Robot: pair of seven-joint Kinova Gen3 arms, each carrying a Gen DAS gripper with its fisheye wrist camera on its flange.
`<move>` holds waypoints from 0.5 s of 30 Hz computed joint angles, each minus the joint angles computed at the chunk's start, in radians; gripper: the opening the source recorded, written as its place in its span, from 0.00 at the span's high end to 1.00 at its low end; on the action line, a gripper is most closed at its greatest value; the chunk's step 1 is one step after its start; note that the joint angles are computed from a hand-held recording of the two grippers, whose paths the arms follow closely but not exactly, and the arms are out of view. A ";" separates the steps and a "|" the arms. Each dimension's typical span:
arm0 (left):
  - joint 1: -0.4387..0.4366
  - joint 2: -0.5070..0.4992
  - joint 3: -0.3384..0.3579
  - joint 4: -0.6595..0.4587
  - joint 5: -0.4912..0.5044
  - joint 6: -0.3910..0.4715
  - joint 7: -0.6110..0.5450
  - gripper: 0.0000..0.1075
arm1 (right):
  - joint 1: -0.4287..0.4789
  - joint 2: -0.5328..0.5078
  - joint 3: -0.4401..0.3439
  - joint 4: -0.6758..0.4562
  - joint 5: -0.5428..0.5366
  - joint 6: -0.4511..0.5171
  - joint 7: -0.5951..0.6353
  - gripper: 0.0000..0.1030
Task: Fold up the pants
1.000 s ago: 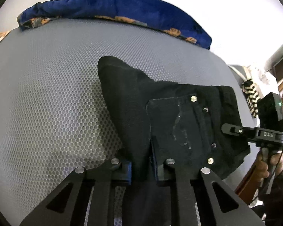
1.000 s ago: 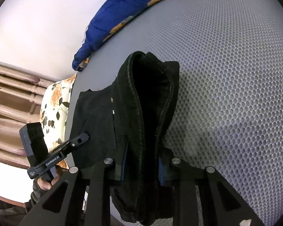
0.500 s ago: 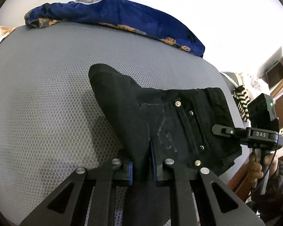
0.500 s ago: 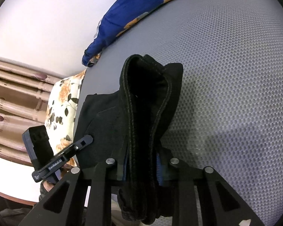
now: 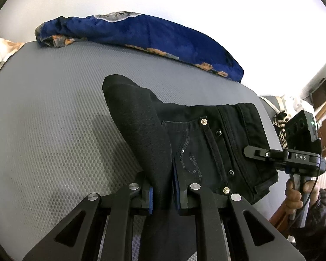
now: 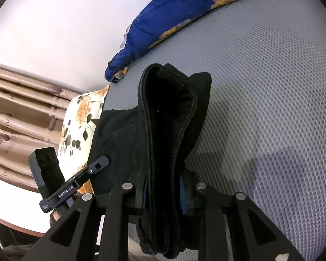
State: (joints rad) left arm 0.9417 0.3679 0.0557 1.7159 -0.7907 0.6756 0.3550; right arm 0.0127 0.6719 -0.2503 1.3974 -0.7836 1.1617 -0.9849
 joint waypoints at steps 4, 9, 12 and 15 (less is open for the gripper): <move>-0.015 0.003 -0.004 -0.006 0.002 -0.001 -0.018 0.87 | -0.009 0.023 0.001 -0.041 0.006 0.009 -0.016 0.79; -0.046 0.004 -0.004 -0.018 0.025 -0.007 -0.071 0.87 | -0.006 0.048 -0.004 -0.080 0.011 0.020 -0.023 0.79; -0.069 0.007 -0.005 -0.028 0.047 -0.012 -0.108 0.87 | -0.014 0.068 -0.004 -0.114 0.019 0.026 -0.041 0.79; -0.105 0.013 0.003 -0.051 0.099 -0.006 -0.180 0.87 | -0.020 0.089 -0.007 -0.149 0.027 0.029 -0.059 0.79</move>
State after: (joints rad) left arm 0.8368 0.3813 0.0592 1.6645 -0.6918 0.6696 0.1752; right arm -0.0077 0.7606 -0.2573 1.2489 -0.7567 1.1904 -1.0441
